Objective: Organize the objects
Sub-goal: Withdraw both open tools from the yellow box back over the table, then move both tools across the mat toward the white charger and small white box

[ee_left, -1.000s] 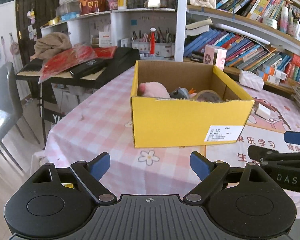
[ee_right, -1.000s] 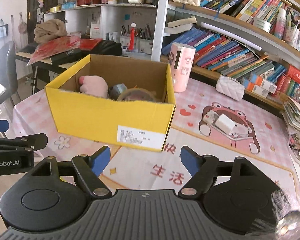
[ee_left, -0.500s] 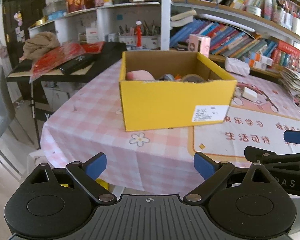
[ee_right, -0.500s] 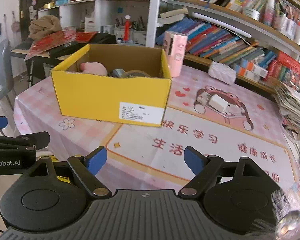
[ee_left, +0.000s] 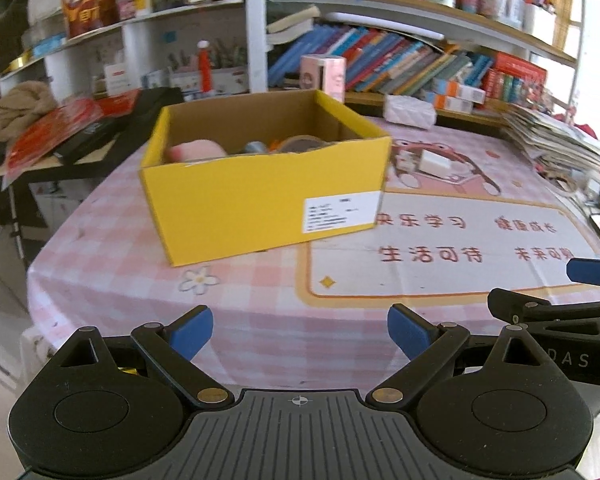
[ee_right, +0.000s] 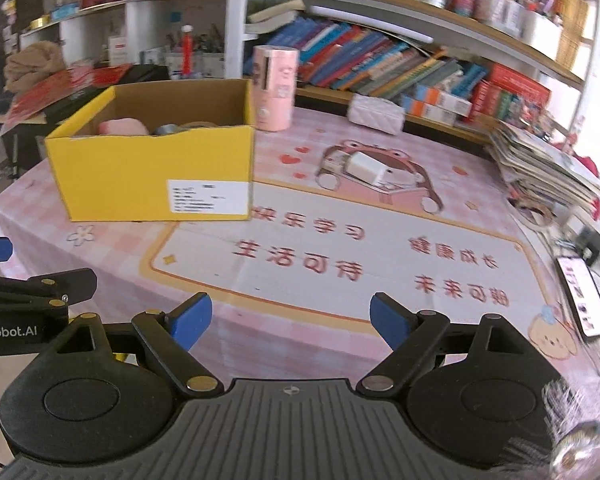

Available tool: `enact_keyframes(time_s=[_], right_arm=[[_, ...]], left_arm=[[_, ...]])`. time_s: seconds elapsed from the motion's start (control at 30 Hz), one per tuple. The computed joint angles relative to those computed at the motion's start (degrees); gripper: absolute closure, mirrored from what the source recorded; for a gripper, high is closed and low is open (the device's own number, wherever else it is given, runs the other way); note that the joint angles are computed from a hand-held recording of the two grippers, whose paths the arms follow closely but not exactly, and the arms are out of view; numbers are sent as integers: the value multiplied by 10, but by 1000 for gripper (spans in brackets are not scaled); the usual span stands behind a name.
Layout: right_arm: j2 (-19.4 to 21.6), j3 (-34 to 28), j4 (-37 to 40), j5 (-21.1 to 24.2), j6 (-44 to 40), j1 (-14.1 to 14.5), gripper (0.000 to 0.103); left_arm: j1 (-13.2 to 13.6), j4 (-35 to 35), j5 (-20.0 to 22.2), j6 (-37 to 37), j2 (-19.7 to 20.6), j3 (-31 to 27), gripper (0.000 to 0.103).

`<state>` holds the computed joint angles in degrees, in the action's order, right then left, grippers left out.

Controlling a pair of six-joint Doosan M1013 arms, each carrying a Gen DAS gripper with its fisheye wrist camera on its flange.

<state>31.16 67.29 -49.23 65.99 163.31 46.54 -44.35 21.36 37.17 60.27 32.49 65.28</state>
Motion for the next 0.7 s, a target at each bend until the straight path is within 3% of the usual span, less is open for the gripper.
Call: enact_keyframes(time_s=[0.27, 0.7], right_arm=[[-10, 17, -2, 20, 23, -7, 17], [-28, 45, 14, 17, 32, -37, 17]], left_arm=[[-4, -36, 2, 47, 20, -32, 7], [-15, -78, 48, 107, 78, -127, 7]])
